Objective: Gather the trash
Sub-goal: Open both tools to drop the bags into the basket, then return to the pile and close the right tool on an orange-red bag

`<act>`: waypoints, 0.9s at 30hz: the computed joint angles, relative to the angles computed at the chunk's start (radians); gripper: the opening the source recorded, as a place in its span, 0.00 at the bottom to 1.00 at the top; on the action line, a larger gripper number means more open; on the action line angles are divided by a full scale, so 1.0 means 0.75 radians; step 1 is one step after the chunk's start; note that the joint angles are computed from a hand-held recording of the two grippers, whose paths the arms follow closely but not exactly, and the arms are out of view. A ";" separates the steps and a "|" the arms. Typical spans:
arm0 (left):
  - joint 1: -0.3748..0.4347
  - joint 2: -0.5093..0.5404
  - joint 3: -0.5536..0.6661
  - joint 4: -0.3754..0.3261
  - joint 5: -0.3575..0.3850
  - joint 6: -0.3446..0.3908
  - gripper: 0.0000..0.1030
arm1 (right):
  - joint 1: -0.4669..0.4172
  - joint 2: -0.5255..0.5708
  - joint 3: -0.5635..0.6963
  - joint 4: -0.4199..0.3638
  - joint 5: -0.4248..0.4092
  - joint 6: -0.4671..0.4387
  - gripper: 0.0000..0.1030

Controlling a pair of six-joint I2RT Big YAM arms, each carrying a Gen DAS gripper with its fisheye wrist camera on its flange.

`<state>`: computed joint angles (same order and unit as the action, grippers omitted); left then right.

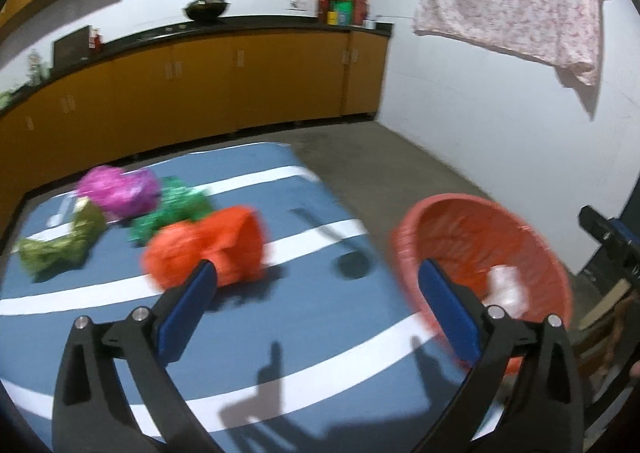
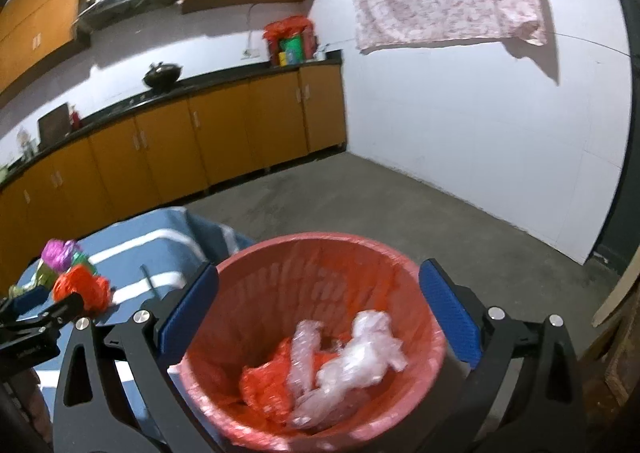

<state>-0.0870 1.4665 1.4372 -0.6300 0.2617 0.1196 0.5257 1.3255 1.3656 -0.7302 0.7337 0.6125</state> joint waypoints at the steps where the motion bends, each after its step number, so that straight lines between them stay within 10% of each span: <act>1: 0.019 -0.008 -0.014 0.002 -0.012 0.007 0.96 | 0.011 0.014 0.014 -0.004 -0.013 -0.007 0.97; 27: 0.526 0.044 -0.047 0.035 -0.111 -0.007 0.96 | 0.249 0.687 0.769 -0.095 -0.240 -0.343 0.97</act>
<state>0.3079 1.4994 1.4021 -0.6038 0.1781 0.1147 0.7127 1.8411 1.9424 -0.8015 0.5537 0.3551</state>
